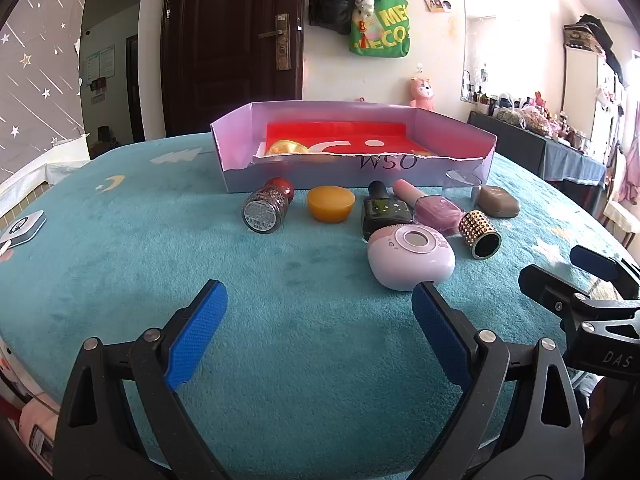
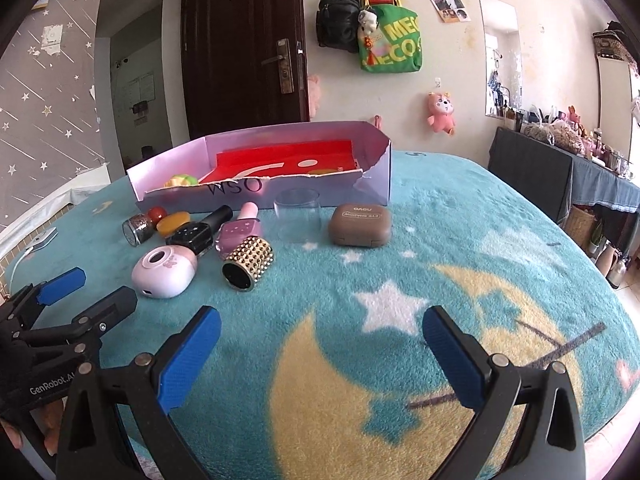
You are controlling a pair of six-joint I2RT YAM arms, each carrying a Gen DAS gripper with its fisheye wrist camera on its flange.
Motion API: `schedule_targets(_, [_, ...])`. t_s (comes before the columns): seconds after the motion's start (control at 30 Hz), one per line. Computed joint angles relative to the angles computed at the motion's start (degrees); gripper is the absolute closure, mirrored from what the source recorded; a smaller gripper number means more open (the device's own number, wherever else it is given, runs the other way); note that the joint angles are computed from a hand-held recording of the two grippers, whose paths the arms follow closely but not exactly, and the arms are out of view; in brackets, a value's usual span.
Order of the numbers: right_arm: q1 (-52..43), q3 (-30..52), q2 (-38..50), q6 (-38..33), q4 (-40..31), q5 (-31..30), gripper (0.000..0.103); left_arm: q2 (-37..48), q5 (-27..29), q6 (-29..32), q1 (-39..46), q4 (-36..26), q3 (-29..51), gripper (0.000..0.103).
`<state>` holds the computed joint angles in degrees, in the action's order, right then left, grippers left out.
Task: Organize rigid objects
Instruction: 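Move the left tool to the red-capped glitter bottle while the right tool approaches the brown eye shadow compact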
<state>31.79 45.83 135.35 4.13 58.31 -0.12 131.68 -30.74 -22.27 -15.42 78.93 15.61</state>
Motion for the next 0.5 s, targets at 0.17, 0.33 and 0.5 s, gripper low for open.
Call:
schedule_targets(0.17, [-0.26,0.59,0.09,0.39,-0.95,-0.34,0.000,-0.50,0.75,0.60,1.27,-0.71,0.33,0.008])
schedule_targets(0.33, [-0.38,1.28,-0.17,0.21,-2.04,0.29,0.000,-2.88,3.63,1.75,3.80,-2.82,0.37,0.008])
schedule_targets(0.5, [-0.94,2.31,-0.85,0.92,-3.92,0.59,0.000,-8.25,8.43,2.91,7.45,-8.66,0.55,0.008])
